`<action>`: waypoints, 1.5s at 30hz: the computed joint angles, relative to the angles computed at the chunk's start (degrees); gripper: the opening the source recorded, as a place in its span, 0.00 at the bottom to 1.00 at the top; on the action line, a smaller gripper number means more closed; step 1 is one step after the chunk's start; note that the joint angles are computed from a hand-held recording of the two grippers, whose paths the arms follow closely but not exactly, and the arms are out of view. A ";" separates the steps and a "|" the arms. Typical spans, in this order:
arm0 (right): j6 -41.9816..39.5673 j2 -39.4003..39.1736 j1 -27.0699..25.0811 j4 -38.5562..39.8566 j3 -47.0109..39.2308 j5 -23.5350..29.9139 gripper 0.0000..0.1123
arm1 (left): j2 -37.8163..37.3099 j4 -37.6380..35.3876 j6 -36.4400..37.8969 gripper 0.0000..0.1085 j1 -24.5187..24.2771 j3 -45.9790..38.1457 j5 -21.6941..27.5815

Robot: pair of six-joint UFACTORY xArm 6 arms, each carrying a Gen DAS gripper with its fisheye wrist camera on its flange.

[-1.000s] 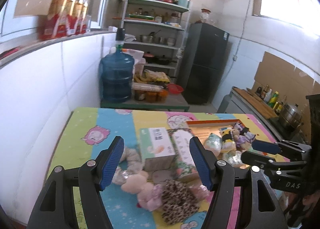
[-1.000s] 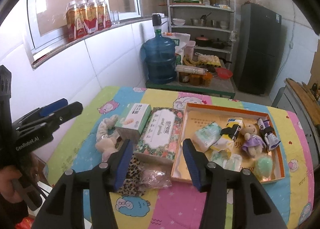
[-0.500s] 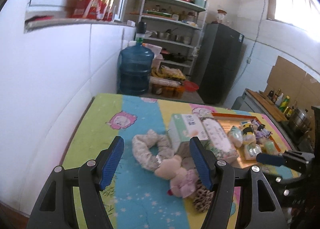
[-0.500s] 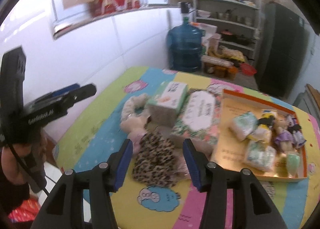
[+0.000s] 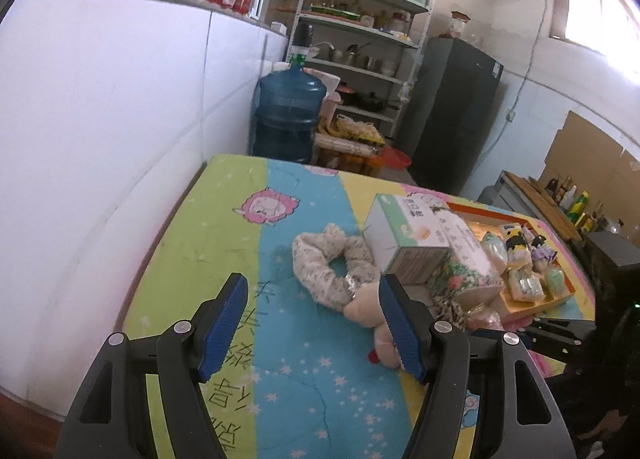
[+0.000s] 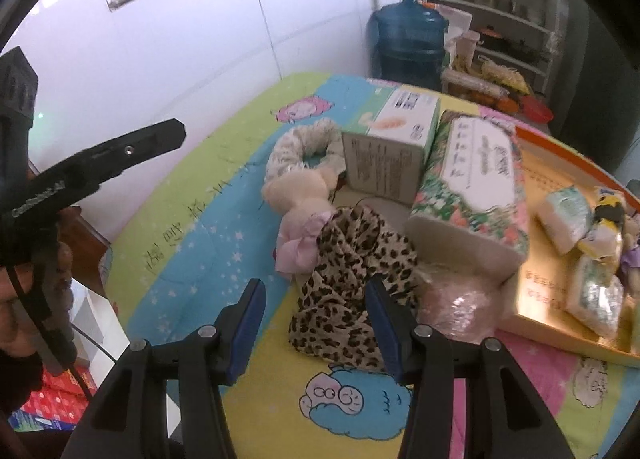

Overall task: Organize soft objects
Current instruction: 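Grasp the white floral scrunchie with the left gripper while the right gripper grasps the leopard scrunchie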

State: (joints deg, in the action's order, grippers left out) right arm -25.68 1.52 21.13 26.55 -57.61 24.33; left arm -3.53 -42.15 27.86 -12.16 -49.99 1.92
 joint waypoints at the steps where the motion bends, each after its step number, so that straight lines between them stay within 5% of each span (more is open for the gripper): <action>1: -0.26 0.37 0.06 -0.03 -0.10 -0.12 0.46 | 0.17 0.15 -0.33 0.64 0.25 0.12 0.10; 5: -0.23 2.05 0.16 -1.40 -0.60 0.01 0.45 | 0.75 2.51 -3.33 0.64 1.01 0.29 0.39; 8: 0.81 3.52 -0.66 -2.68 -1.73 1.92 0.27 | 1.36 3.05 -3.87 0.64 1.61 -0.03 0.71; 14: -0.06 3.09 -2.26 -0.94 -1.41 3.98 0.12 | 4.25 2.00 -2.98 0.64 1.84 -2.55 1.54; 22: -9.26 -2.86 -2.28 8.41 0.16 6.48 0.11 | 12.20 -0.97 1.02 0.64 1.87 -11.57 5.32; 36: -11.50 -8.30 -2.55 12.12 1.81 6.87 0.11 | 28.07 17.18 -13.14 0.64 3.33 -27.42 11.86; 45: -8.98 -8.76 -3.39 10.95 2.66 5.92 0.11 | 30.64 15.91 -10.62 0.15 2.98 -29.92 11.92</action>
